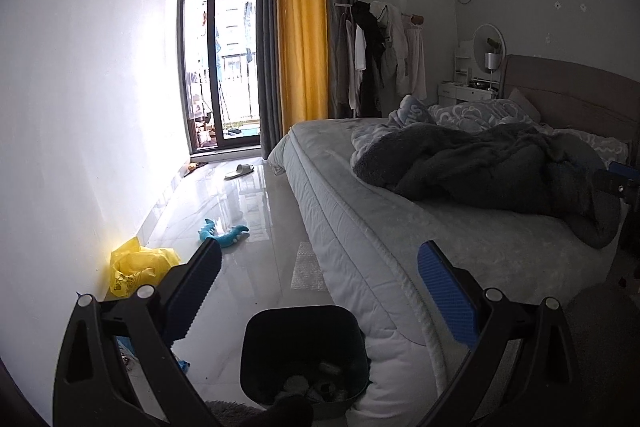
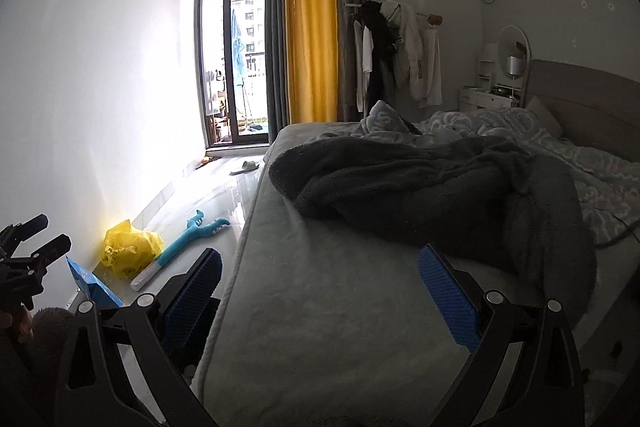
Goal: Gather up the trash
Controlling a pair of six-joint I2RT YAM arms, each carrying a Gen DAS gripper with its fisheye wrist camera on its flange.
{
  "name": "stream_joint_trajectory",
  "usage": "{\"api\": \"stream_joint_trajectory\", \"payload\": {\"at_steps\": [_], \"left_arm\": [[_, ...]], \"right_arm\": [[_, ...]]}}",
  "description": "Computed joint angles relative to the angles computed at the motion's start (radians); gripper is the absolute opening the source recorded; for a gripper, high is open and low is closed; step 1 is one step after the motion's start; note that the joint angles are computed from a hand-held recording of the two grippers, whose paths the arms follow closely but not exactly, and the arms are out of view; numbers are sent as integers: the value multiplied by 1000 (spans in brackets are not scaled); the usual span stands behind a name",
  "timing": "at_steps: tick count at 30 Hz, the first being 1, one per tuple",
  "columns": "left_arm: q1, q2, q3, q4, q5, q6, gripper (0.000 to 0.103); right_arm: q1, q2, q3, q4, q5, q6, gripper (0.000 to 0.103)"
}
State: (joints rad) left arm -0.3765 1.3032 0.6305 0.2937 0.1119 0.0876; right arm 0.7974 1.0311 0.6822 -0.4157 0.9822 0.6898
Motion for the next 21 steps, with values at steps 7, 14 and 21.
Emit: {"api": "stream_joint_trajectory", "payload": {"at_steps": [7,14,21], "left_arm": [[-66,2,-70,48,-74,-13,100],[-107,27,-74,69,-117,-32,100],[-113,22,-72,65,-127,-30,100]], "right_arm": [[15,-161,-179,19,-37,90,100],[-15,-222,-215,10,-94,52,100],[60,-203,-191,-18,-74,47,100]]}}
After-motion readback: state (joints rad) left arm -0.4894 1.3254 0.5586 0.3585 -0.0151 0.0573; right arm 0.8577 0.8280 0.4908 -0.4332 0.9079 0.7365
